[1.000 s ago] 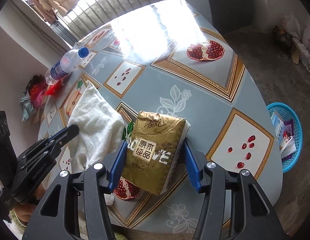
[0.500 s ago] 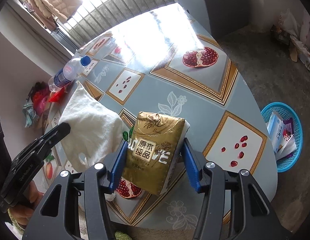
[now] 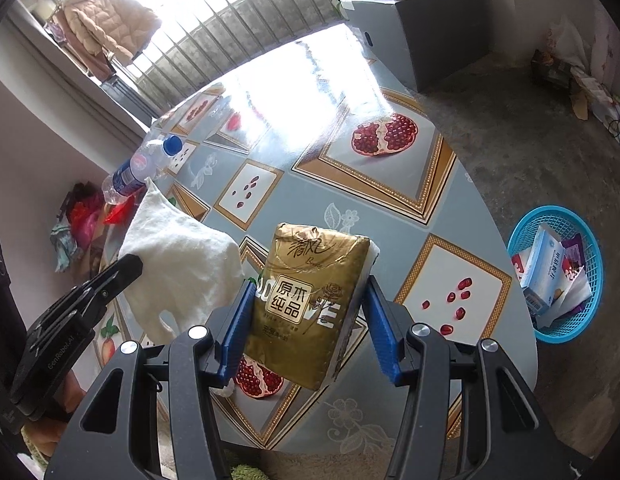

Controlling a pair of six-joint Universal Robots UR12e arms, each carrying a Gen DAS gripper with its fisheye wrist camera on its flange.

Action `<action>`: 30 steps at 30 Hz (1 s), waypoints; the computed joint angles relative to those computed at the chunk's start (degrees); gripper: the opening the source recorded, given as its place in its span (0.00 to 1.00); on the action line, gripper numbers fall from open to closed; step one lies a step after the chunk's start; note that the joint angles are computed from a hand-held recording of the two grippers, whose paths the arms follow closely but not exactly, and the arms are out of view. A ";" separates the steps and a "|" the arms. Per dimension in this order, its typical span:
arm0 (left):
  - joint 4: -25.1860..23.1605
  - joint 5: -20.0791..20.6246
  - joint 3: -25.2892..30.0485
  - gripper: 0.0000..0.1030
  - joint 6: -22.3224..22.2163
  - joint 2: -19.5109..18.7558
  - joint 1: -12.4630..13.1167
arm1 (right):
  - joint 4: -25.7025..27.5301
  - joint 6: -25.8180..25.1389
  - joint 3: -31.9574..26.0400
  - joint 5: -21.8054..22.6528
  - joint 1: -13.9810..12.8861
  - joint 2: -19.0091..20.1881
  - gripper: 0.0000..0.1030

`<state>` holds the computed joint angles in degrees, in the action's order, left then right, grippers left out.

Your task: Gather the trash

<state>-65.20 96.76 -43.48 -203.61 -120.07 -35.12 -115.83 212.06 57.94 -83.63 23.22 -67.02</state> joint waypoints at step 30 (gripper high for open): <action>4.93 6.22 5.58 0.03 7.86 -2.07 -2.76 | -6.67 1.61 0.99 -1.98 0.05 -2.07 0.51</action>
<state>-60.28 102.98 -37.90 -195.76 -122.13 -37.88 -122.50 213.67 58.93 -85.61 23.27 -69.09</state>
